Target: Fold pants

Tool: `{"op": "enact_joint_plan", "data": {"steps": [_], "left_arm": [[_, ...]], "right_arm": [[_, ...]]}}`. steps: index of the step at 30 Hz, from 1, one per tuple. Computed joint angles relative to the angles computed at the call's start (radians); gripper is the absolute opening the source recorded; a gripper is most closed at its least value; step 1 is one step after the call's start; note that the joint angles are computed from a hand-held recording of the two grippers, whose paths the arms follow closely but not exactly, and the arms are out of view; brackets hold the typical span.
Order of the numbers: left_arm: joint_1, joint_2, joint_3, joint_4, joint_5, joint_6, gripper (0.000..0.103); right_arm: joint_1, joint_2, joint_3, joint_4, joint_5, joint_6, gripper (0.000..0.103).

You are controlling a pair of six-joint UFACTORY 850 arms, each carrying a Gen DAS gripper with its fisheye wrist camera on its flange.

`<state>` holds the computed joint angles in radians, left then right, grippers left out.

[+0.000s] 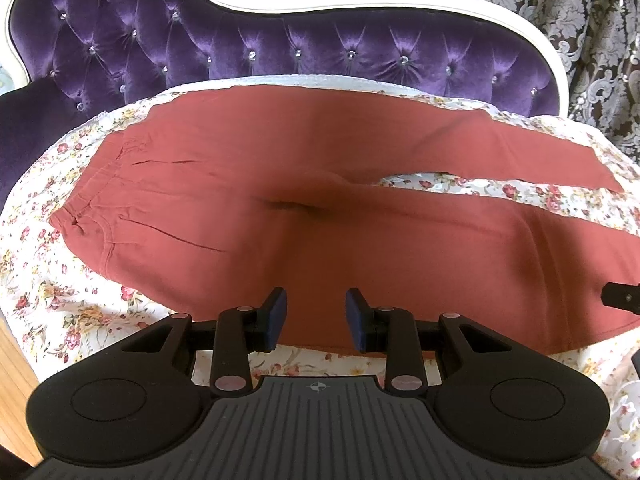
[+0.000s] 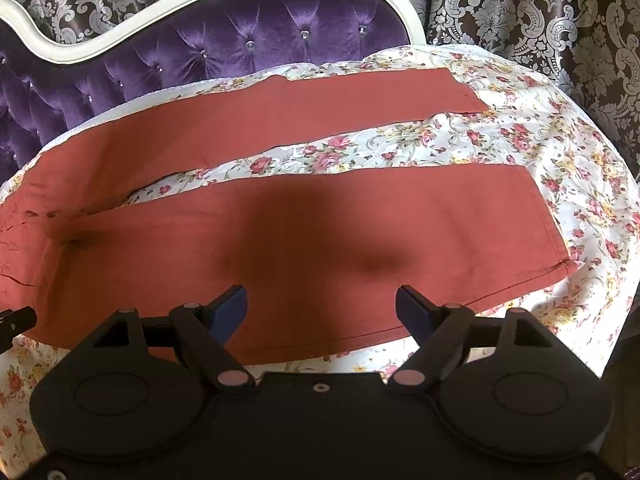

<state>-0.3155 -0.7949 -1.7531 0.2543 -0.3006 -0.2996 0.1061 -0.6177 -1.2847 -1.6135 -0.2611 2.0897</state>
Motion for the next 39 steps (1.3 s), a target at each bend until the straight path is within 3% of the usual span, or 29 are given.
{"op": "enact_joint_plan", "data": {"steps": [26,39], "left_arm": [[0.001,-0.010,-0.009,0.019,-0.018,-0.011,0.031],[-0.005,-0.017,-0.021,0.066,-0.028,-0.054,0.031]], "right_arm": [[0.002,-0.004,-0.001,-0.043,0.019,0.039,0.083],[0.005,-0.005,0.003,-0.196,0.015,0.167,0.081]]}}
